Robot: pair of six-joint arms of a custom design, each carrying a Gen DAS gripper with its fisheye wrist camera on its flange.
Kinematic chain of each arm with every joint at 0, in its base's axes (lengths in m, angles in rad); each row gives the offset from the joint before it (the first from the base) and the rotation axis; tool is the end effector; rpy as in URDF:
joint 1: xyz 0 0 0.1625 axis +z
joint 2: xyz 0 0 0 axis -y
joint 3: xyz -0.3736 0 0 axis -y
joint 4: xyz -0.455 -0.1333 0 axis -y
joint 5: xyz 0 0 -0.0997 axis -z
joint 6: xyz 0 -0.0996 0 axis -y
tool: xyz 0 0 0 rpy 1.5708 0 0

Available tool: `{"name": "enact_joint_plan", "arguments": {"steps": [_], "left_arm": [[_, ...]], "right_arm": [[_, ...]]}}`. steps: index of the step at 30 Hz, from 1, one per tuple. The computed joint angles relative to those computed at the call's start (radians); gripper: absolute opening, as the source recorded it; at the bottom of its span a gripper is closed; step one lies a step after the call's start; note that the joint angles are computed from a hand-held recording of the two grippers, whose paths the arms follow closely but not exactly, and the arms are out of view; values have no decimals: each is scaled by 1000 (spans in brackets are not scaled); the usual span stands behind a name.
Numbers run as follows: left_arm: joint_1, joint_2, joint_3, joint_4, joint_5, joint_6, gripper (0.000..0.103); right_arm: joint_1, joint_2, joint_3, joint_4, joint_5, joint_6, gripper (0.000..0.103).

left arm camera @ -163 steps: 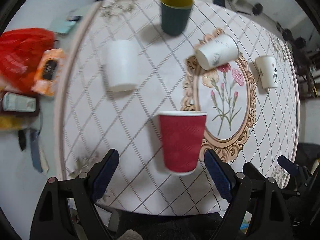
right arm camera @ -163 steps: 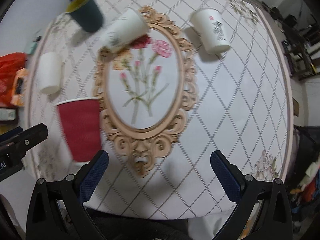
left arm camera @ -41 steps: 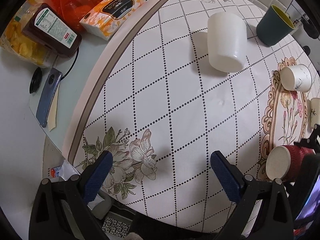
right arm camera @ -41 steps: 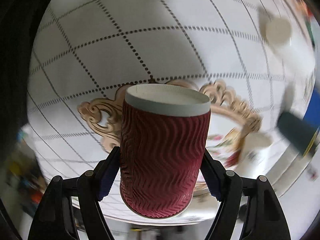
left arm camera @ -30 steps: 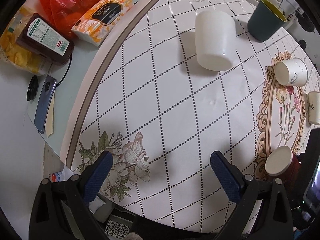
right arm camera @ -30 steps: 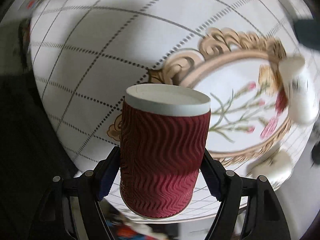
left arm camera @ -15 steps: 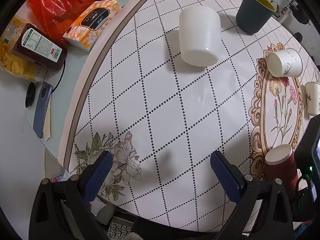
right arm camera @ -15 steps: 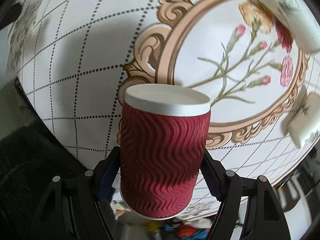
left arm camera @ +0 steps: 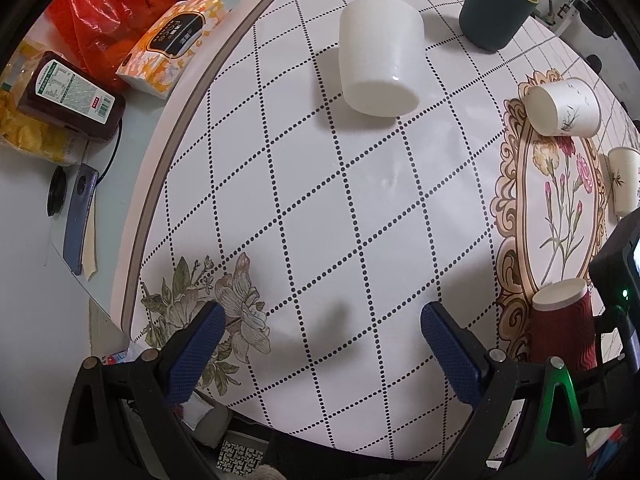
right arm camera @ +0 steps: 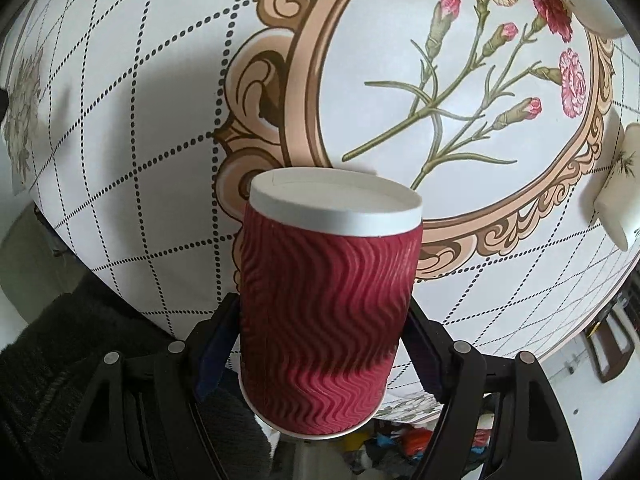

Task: Flip cup upside down
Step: 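Rotate the held red cup with the right tool so its rim faces down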

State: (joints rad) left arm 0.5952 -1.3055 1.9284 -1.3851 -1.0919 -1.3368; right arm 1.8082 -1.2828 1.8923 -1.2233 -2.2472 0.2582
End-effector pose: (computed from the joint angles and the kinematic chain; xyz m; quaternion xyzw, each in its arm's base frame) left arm -0.2907 -0.4132 0.1244 -0.0687 0.8954 -0.0456 0.4376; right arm 0.1802 -0.4432 0.1340 0.1441 -0.8389 -0.3489 0.3921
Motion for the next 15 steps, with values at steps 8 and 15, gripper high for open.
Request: {"name": "enact_joint_plan", "arguments": {"steps": [8,15], "left_arm": [[-7,5,0,-4,-5,9,100],[-17,9,-5,-4,-4,10,100]], "right_arm": [[-41,47,-55,-9,25,26,81],[-39,74,-122,15,34,16,89]]}}
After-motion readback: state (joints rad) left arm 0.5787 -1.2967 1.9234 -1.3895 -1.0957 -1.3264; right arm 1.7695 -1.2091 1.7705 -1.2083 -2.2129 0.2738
